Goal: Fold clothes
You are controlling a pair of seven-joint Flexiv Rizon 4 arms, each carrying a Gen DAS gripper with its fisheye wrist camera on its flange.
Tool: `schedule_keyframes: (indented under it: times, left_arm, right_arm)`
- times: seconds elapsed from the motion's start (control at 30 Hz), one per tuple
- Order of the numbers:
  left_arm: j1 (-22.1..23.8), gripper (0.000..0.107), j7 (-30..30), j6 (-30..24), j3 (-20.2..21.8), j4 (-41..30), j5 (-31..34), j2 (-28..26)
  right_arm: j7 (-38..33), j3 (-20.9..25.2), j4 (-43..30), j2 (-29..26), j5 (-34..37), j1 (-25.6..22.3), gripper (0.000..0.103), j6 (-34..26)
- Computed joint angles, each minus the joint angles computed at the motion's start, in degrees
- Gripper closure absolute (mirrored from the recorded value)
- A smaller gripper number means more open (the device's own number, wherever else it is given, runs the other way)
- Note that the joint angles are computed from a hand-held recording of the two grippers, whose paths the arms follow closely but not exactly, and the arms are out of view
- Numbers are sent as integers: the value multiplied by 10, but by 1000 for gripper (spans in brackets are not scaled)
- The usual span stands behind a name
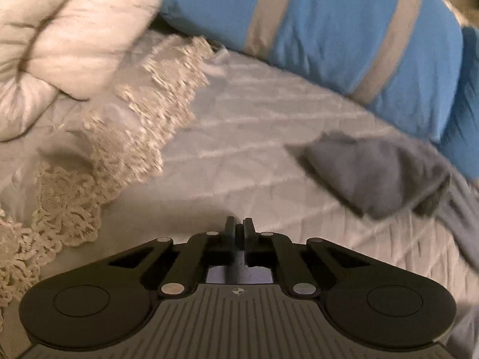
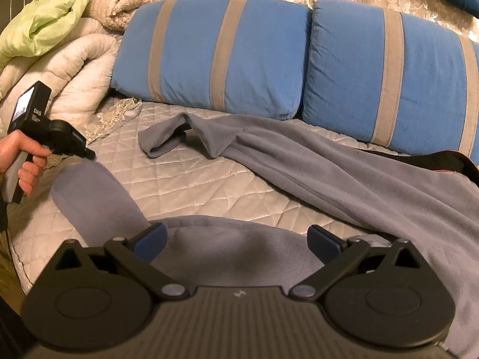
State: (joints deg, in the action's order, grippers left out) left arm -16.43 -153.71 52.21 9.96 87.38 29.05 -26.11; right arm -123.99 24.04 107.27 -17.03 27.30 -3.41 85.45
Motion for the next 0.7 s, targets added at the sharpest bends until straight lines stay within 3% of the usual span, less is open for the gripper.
schedule_keyframes:
  times: [0.1, 0.33, 0.57, 0.7]
  left_arm:
    - [-28, 103, -49, -36, 26, -20, 53, 1]
    - [-35, 103, -125, -75, 29, -37, 122, 3]
    - [-39, 103, -120, -136, 15, -62, 159, -3]
    - [-27, 101, -93, -148, 0, -64, 145, -4]
  right_arm:
    - [-6, 3, -2, -1, 3, -3, 0, 0]
    - [-9, -1, -4, -3, 5, -1, 0, -3]
    - [-7, -2, 0, -1, 0, 1, 0, 2]
    - [-30, 10, -4, -1, 9, -11, 0, -18]
